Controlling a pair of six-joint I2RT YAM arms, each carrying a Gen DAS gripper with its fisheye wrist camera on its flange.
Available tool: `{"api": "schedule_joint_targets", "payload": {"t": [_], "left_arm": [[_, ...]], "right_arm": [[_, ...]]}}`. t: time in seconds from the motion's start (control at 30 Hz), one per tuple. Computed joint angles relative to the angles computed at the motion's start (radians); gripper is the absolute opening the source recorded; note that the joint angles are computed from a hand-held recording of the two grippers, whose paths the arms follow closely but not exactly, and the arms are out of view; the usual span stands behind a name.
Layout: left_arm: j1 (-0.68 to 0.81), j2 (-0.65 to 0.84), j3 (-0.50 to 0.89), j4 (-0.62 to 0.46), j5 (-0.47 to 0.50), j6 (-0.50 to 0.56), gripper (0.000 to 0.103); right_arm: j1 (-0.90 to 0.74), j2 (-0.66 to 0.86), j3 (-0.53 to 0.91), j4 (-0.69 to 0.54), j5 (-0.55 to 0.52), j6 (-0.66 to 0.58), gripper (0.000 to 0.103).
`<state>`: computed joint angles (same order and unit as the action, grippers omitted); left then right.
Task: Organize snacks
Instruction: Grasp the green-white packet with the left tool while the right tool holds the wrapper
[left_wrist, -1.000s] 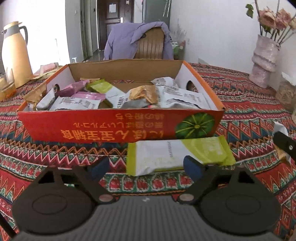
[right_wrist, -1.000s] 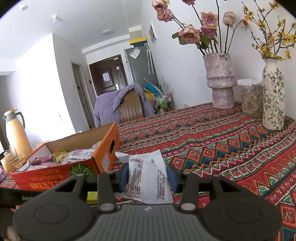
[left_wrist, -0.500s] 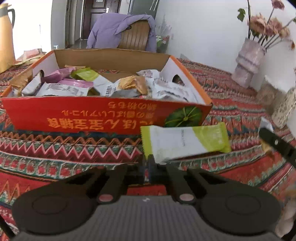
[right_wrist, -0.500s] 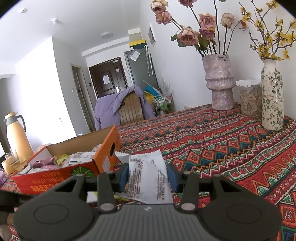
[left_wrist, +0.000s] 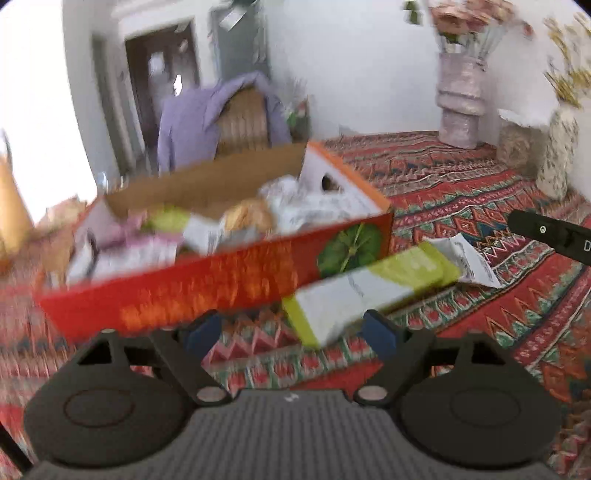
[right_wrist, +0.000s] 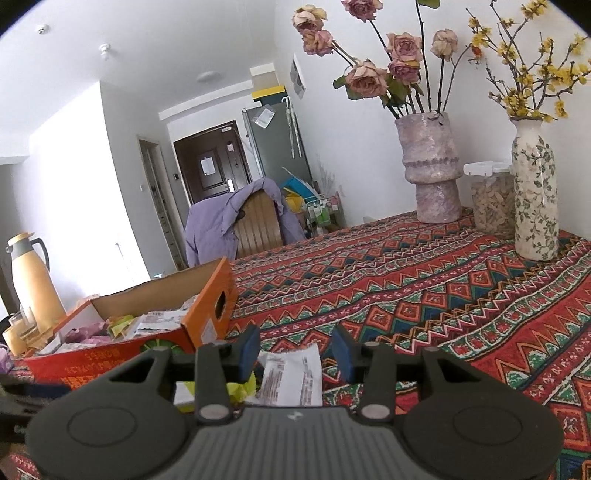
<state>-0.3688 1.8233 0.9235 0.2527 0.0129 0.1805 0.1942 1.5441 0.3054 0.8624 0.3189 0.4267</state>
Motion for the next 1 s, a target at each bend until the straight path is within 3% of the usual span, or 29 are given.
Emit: {"api": "schedule_joint_targets", "payload": {"t": [0.17,0.27,0.4,0.53,0.7,0.8,0.87,0.93,1.0], "left_arm": [[-0.061,0.075,0.081,-0.004,-0.036,0.173,0.089],[-0.075,0.138,0.137,-0.022,-0.035,0.214,0.089],[-0.070,0.209,0.205,-0.053,-0.001,0.204,0.089],[-0.049,0.232,0.255,-0.125,0.083,0.184,0.085],[-0.021,0.227,0.324,-0.291,0.167,0.156,0.061],[-0.016,0.192,0.309,-0.355,0.193,0.163,0.053],[-0.017,0.170,0.302,-0.402,0.206,0.174,0.054],[-0.026,0.138,0.268,-0.384,0.205,0.175,0.054],[-0.039,0.129,0.254,-0.345,0.196,0.157,0.066]], "right_arm": [[-0.008,0.007,0.029,-0.070,-0.005,0.010,0.045],[-0.008,0.014,0.047,-0.112,0.006,0.024,0.046],[-0.016,-0.002,0.028,-0.106,0.016,0.043,0.054],[-0.021,-0.022,0.002,-0.103,0.017,0.052,0.054],[-0.027,-0.020,0.004,-0.116,0.015,0.058,0.054],[-0.025,-0.017,0.008,-0.120,0.015,0.056,0.054],[-0.026,-0.017,0.007,-0.119,0.017,0.057,0.054],[-0.026,-0.015,0.006,-0.115,0.017,0.058,0.054],[-0.028,-0.012,0.008,-0.117,0.016,0.058,0.054]]}}
